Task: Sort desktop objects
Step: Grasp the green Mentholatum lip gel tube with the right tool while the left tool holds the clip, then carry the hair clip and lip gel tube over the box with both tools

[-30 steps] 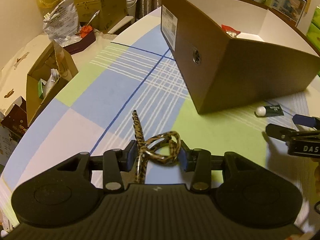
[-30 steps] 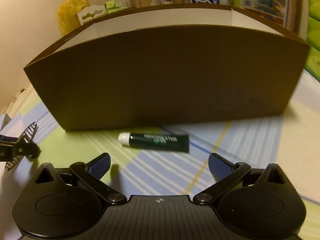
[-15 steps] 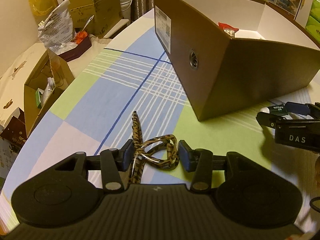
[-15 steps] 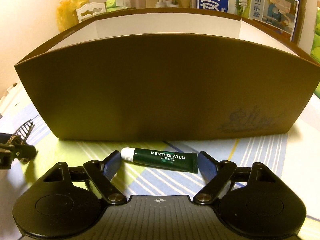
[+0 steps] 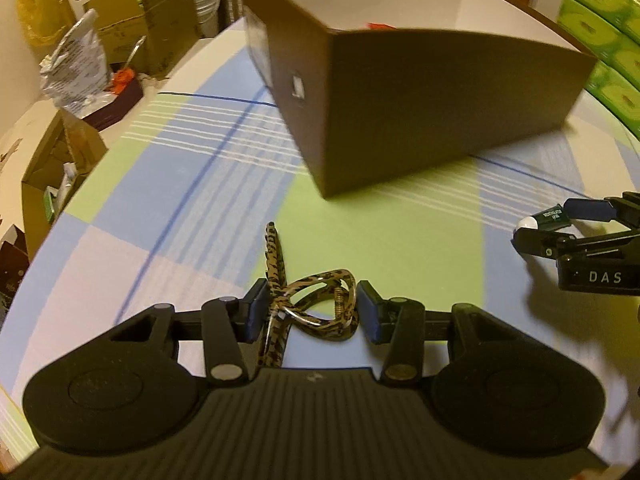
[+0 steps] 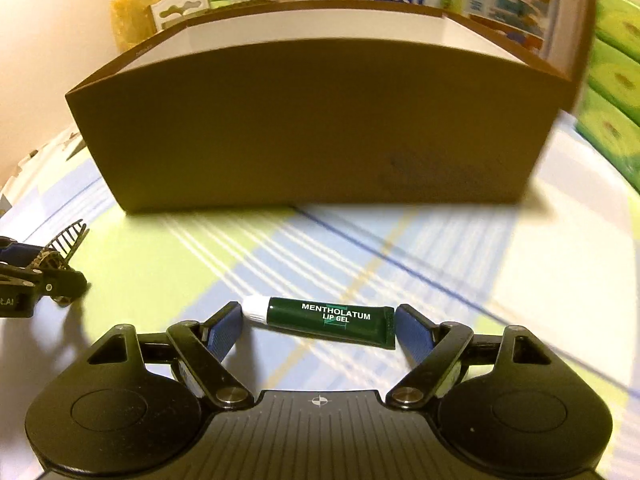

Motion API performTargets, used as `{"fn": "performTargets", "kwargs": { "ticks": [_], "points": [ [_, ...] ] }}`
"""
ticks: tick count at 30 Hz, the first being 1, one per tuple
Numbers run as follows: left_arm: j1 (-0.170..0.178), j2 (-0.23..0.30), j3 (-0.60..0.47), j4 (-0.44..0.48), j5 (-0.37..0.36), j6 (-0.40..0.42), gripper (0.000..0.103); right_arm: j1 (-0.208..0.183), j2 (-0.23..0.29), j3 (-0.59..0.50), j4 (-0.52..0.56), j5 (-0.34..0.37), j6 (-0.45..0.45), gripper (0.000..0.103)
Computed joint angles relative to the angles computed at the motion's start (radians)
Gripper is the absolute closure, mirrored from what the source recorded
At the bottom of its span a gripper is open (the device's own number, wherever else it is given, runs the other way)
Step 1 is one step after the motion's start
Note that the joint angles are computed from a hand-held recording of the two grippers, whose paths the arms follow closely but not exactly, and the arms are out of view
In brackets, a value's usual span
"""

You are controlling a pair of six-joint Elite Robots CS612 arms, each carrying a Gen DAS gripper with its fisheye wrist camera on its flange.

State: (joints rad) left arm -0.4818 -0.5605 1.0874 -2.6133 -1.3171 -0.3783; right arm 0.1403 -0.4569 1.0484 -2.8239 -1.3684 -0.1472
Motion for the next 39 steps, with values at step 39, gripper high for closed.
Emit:
{"fn": "performTargets", "kwargs": {
  "ticks": [39],
  "points": [
    [-0.04,-0.098,0.112,-0.162,-0.092,0.104,0.065,-0.036,-0.149,0.226,-0.169,0.042,0.033,0.023]
  ]
}}
